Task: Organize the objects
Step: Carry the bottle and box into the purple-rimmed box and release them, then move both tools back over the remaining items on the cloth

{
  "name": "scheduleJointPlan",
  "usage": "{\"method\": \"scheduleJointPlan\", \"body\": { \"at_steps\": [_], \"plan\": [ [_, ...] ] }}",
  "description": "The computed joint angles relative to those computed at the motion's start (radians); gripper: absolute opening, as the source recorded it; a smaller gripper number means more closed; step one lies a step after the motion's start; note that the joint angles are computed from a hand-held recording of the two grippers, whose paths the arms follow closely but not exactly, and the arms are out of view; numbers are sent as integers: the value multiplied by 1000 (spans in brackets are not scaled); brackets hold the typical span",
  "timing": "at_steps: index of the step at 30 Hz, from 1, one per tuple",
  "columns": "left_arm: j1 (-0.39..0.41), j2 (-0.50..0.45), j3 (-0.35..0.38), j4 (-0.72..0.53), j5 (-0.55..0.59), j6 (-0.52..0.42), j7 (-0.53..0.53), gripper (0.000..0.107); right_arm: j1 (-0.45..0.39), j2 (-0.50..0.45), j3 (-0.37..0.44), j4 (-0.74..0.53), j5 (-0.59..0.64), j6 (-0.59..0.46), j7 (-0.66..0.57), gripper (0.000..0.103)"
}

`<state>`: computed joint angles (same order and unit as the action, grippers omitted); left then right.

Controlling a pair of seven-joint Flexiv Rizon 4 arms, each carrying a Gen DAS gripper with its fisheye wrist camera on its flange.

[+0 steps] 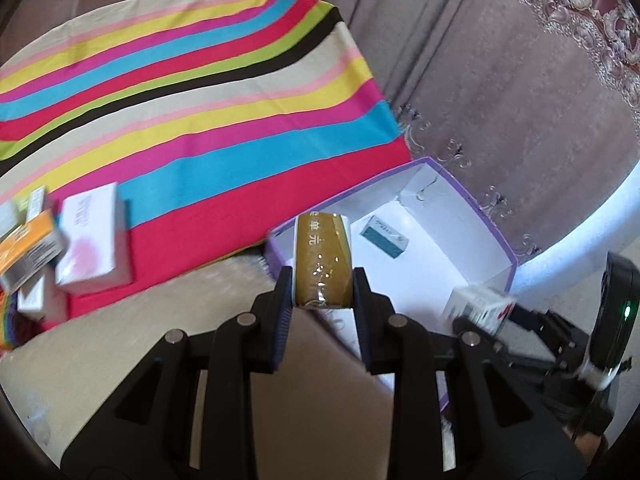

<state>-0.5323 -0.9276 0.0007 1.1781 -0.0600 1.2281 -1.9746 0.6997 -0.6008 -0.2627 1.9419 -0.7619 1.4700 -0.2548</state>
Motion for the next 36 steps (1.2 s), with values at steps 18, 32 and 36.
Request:
{"method": "scheduleJointPlan", "body": {
  "at_steps": [18,32,36],
  "plan": [
    [27,-119,-43,-205,-49,-125,16,52,-62,-25,82,-12,142,-7,-92,81],
    [27,28,-10,46,-49,-19,-18,58,175,3,-212,21,-36,21,43,87],
    [18,76,17,128,-14,21,-40,59,253,8,-313,18,-161,-6,135,91]
  ]
}}
